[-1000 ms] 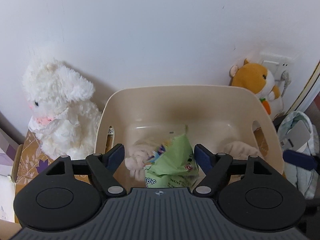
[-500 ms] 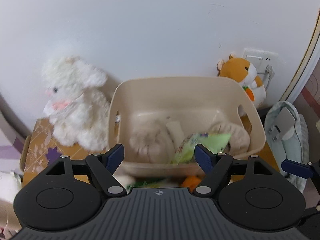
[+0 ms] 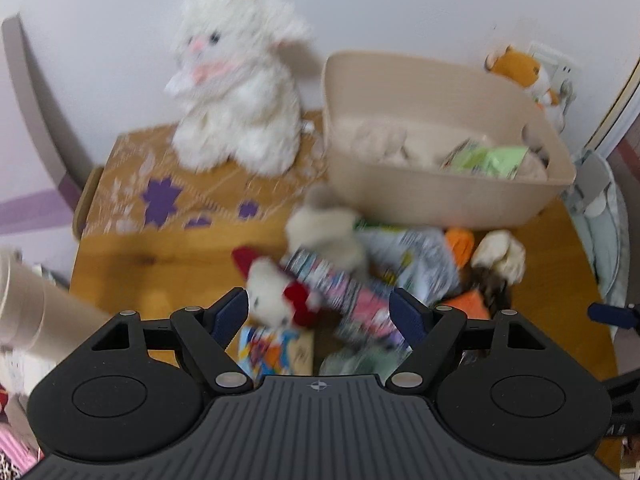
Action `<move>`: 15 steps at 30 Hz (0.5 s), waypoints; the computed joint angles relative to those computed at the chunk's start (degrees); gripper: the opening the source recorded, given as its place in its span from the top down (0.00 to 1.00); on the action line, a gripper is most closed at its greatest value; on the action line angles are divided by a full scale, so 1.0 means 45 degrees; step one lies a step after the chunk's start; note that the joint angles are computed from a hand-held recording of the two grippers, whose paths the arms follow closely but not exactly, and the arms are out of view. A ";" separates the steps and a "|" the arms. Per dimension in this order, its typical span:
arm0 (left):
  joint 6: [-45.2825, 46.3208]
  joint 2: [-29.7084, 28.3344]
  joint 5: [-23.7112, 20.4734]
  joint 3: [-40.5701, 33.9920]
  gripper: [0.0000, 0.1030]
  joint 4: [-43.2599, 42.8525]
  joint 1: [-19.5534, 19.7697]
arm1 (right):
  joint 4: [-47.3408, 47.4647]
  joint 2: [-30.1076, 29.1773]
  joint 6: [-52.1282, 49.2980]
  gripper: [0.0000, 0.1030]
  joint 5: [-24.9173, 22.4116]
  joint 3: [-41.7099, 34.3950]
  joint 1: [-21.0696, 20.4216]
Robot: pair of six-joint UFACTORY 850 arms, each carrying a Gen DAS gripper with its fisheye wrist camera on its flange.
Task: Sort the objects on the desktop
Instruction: 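Grasp the brown hair claw clip with the left gripper while the right gripper grasps the brown cloth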
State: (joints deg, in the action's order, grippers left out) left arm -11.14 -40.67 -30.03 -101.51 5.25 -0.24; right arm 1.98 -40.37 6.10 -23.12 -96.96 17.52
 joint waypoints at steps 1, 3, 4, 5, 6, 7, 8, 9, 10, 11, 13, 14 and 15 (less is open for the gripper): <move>-0.0030 0.0121 0.0036 0.0299 0.23 0.0022 0.0046 | -0.0198 0.0005 0.0136 0.06 -0.0039 0.0106 0.0007; -0.0087 0.0264 0.0047 0.0746 0.23 0.0062 0.0117 | -0.0393 -0.0004 0.0359 0.06 -0.0111 0.0251 0.0015; -0.0018 0.0305 0.0061 0.0922 0.23 -0.0003 0.0157 | -0.0402 -0.0016 0.0410 0.06 -0.0149 0.0303 0.0010; 0.0130 0.0347 0.0099 0.1090 0.23 -0.0131 0.0192 | -0.0448 -0.0021 0.0471 0.06 -0.0163 0.0347 0.0008; 0.0313 0.0382 0.0131 0.1232 0.23 -0.0272 0.0222 | -0.0508 -0.0023 0.0527 0.06 -0.0154 0.0378 0.0011; 0.0589 0.0423 0.0186 0.1387 0.23 -0.0484 0.0256 | -0.0481 -0.0033 0.0499 0.06 -0.0147 0.0382 0.0003; 0.0953 0.0468 0.0237 0.1541 0.23 -0.0783 0.0289 | -0.0402 -0.0069 0.0454 0.06 -0.0143 0.0358 -0.0008; 0.1416 0.0505 0.0266 0.1686 0.23 -0.1184 0.0326 | -0.0343 -0.0102 0.0423 0.06 -0.0127 0.0334 -0.0015; 0.1935 0.0550 0.0293 0.1846 0.23 -0.1639 0.0359 | -0.0313 -0.0125 0.0397 0.06 -0.0115 0.0308 -0.0018; 0.2334 0.0594 0.0299 0.1993 0.23 -0.2010 0.0355 | -0.0222 -0.0180 0.0296 0.07 -0.0120 0.0239 -0.0032; 0.3108 0.0627 0.0263 0.2240 0.23 -0.2623 0.0362 | 0.0008 -0.0302 0.0110 0.08 -0.0122 0.0091 -0.0045; 0.3415 0.0611 0.0206 0.2318 0.23 -0.2840 0.0353 | 0.0121 -0.0364 0.0017 0.08 -0.0132 0.0012 -0.0053; 0.3724 0.0580 0.0140 0.2368 0.23 -0.3036 0.0345 | 0.0121 -0.0441 0.0014 0.09 -0.0140 -0.0074 -0.0055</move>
State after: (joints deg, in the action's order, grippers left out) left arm 5.62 -38.06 -29.40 -90.85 -8.41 1.31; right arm 2.53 -42.35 6.16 -23.75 -97.30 17.27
